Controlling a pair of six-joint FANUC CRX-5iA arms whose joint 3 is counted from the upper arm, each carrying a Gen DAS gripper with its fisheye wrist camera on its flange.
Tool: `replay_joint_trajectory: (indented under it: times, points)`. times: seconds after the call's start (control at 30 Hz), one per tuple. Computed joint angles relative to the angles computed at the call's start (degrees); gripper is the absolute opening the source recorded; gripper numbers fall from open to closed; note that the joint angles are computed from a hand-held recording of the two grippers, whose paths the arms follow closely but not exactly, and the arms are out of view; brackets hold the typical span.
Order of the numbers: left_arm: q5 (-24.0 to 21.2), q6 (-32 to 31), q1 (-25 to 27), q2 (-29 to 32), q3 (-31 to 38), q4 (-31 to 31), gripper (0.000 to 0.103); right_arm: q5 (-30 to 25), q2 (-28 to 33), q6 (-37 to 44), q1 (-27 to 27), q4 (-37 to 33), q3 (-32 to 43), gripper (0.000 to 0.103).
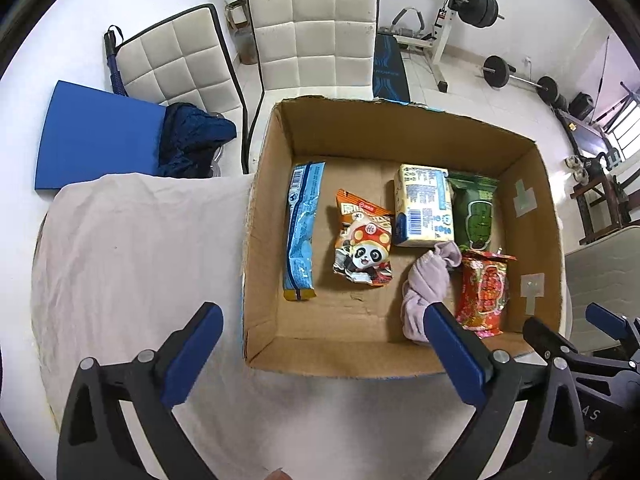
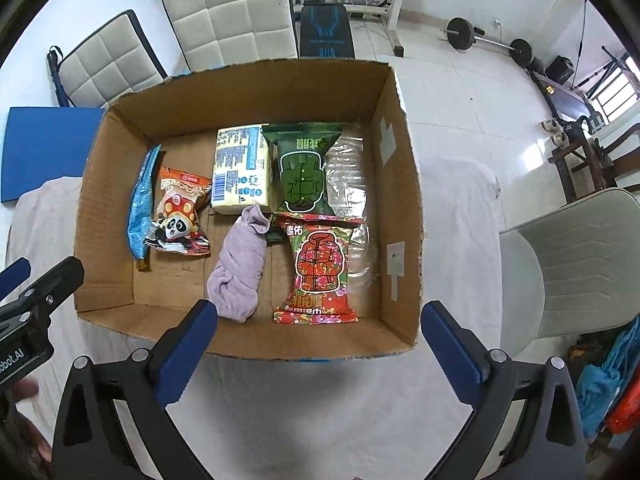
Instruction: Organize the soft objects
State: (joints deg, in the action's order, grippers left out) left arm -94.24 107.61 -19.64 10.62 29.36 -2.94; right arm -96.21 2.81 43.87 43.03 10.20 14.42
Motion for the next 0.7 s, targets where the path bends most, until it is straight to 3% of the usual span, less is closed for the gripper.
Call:
replay_joint_trajectory:
  times: [0.47, 0.7]
  points:
    - [-4.1, 3.9, -4.0, -8.9, 2.4, -2.2, 0.103, -3.9, -12.2, -7.5, 11.0, 5.1, -0.6, 0.103]
    - [-7.4, 6.2, -6.5, -11.7, 7.7, -3.2, 0.103, -9.4, -16.4, -13.8, 21.2, 12.0, 2.9, 0.103]
